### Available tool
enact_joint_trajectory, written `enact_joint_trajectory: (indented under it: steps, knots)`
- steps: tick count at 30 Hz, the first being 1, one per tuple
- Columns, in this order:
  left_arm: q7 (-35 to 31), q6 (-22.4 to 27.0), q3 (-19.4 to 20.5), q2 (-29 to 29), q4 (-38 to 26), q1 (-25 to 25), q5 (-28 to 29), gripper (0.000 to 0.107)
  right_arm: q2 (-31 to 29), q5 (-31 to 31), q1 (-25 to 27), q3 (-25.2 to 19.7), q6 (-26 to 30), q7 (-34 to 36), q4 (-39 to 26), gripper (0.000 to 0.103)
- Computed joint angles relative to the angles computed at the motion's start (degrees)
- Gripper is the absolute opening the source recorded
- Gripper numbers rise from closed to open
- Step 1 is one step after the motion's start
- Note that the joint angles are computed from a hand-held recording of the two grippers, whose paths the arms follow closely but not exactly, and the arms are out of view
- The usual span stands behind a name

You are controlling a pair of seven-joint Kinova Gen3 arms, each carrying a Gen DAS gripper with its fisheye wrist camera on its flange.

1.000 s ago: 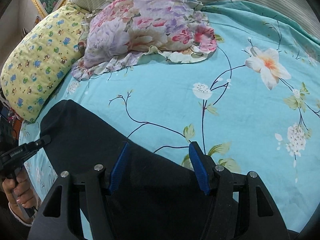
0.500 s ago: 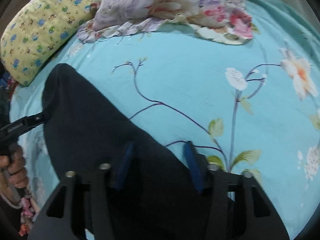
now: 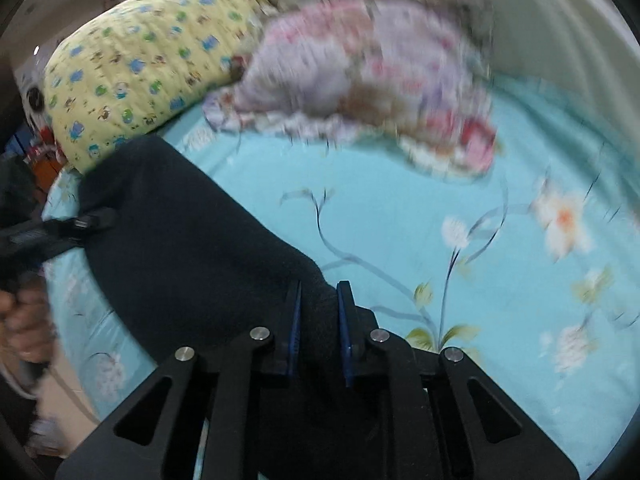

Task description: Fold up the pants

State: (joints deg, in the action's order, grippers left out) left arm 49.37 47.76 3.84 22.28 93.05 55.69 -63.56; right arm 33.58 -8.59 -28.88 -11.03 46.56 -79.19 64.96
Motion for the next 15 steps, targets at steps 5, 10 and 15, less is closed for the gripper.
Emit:
enact_joint_trajectory:
  steps: [5, 10, 15]
  knots:
    - [-1.51, 2.41, 1.00, -0.15, 1.69, -0.47, 3.70, 0.013, -0.41, 6.78, -7.05, 3.60, -7.95, -4.55, 4.12, 0.017]
    - [-0.90, -2.58, 0.28, 0.60, 6.34, -2.34, 6.37, 0.013, 3.31, 10.82, -10.46, 4.65, -9.52, -9.62, 3.70, 0.019]
    - [-1.80, -4.09, -0.43, 1.81, 8.04, -1.45, 7.72, 0.023, 3.91, 12.36, -11.64, 6.47, -11.34, -14.98, 5.39, 0.053]
